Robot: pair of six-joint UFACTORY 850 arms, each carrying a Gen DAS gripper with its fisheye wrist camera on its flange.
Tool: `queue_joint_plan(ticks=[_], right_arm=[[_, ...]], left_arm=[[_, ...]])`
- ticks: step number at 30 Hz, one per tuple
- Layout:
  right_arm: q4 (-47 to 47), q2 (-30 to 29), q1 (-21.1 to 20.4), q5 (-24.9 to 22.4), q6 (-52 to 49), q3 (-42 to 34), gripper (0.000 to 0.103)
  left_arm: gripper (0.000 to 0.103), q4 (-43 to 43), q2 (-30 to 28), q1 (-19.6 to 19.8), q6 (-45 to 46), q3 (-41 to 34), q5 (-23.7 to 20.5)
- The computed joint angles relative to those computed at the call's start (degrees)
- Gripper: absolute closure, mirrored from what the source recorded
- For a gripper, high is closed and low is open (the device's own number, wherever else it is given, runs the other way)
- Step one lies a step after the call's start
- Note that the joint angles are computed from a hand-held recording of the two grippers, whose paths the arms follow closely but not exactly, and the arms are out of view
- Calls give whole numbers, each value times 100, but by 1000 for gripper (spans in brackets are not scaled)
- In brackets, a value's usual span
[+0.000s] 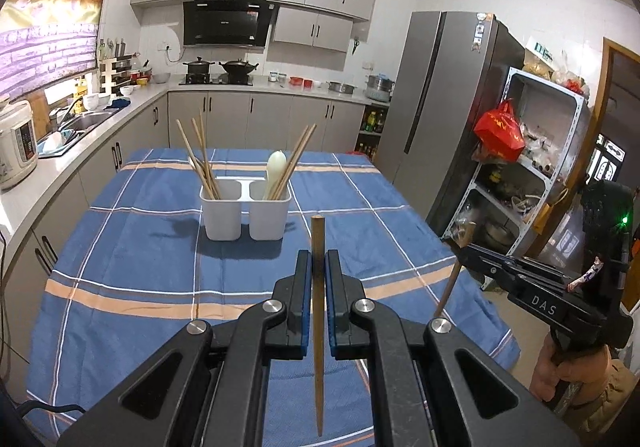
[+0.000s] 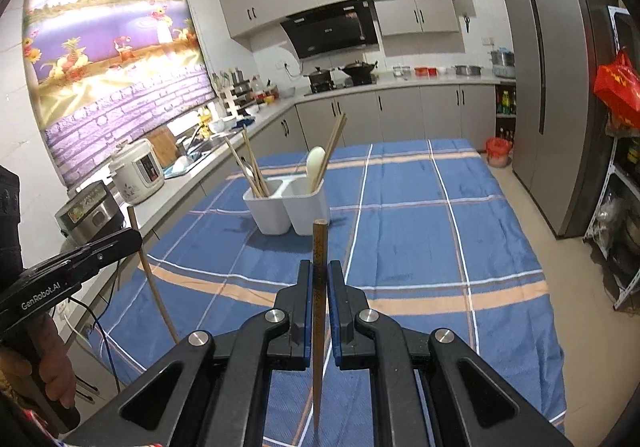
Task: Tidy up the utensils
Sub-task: 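Lift both held chopsticks upright and carry them over the white caddy, then lower both chopsticks into the white caddy and open both tools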
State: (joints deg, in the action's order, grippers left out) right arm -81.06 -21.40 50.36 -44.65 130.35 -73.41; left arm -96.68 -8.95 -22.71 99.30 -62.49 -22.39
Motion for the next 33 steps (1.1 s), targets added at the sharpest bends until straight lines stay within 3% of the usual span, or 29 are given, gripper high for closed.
queue_joint_plan(ticks=[20, 29, 33], right_arm=[[-378, 52, 8, -269, -299, -225, 96], [-522, -162, -259, -102, -879, -872, 96], [-571, -448, -480, 31, -1209, -1424, 96]], left_arm=[[97, -898, 112, 266, 605, -194, 268], [97, -1060, -314, 419, 681, -1028, 419], [97, -881, -794, 500, 386, -1760, 352]])
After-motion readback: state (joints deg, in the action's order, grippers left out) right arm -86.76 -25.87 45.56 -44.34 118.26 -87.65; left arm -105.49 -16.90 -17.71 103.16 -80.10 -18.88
